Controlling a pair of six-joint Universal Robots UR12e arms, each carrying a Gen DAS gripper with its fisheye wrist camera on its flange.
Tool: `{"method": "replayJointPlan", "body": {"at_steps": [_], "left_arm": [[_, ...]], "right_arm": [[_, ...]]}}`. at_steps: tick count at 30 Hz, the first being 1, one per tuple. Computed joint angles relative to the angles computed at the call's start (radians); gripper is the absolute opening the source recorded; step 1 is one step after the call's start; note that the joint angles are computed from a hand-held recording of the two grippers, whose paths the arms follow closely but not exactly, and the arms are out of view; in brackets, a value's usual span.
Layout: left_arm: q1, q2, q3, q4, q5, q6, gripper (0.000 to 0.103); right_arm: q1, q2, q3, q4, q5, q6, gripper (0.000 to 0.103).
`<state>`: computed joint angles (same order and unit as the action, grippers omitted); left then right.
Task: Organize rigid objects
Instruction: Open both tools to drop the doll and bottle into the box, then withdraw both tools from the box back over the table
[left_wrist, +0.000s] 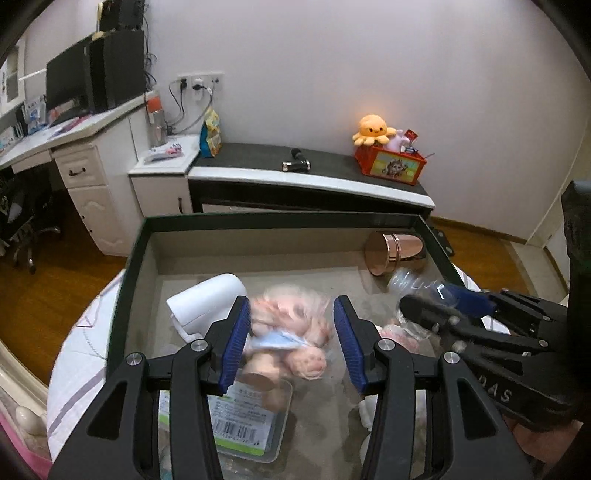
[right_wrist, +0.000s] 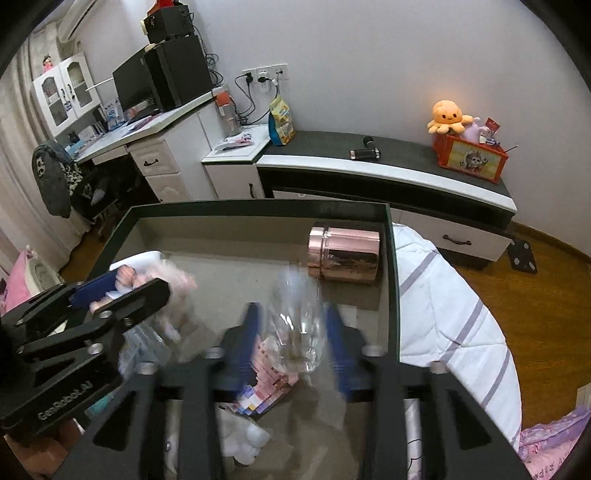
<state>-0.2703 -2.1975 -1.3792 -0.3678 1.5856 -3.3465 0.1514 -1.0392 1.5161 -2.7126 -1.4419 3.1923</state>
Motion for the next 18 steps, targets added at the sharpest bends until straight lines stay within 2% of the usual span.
{"method": "replayJointPlan", "body": {"at_steps": [1, 2, 3, 4, 5, 7, 13, 18], "left_arm": [[-0.001, 0.002, -0.002, 0.009, 0.015, -0.006, 0.06], [-0.002, 0.005, -0.007, 0.019, 0.032, -0.012, 0.075], [-0.002, 0.012, -0.02, 0.044, 0.049, -0.022, 0.093], [0.0, 0.023, -0.039, 0.083, 0.054, -0.033, 0.1], [0.002, 0.031, -0.054, 0.112, 0.055, -0.039, 0.103], [0.004, 0.052, -0.079, 0.139, 0.063, -0.044, 0.103], [-0.002, 0.116, -0.161, 0.201, 0.116, -0.038, 0.103], [-0.004, 0.174, -0.236, 0.254, 0.121, -0.041, 0.103]], "right_arm": [[0.004, -0.003, 0.003, -0.002, -0.032, 0.011, 0.078], [0.005, -0.003, 0.003, -0.005, -0.047, 0.018, 0.079], [-0.002, -0.01, 0.014, -0.018, -0.019, 0.029, 0.081], [-0.003, -0.014, 0.018, -0.021, -0.009, 0.037, 0.083], [-0.002, -0.02, 0.023, -0.026, -0.008, 0.041, 0.086], [0.007, -0.031, 0.036, -0.047, -0.042, 0.039, 0.103], [0.015, -0.075, 0.089, -0.123, -0.061, 0.092, 0.103], [0.026, -0.122, 0.144, -0.187, -0.065, 0.109, 0.103]]}}
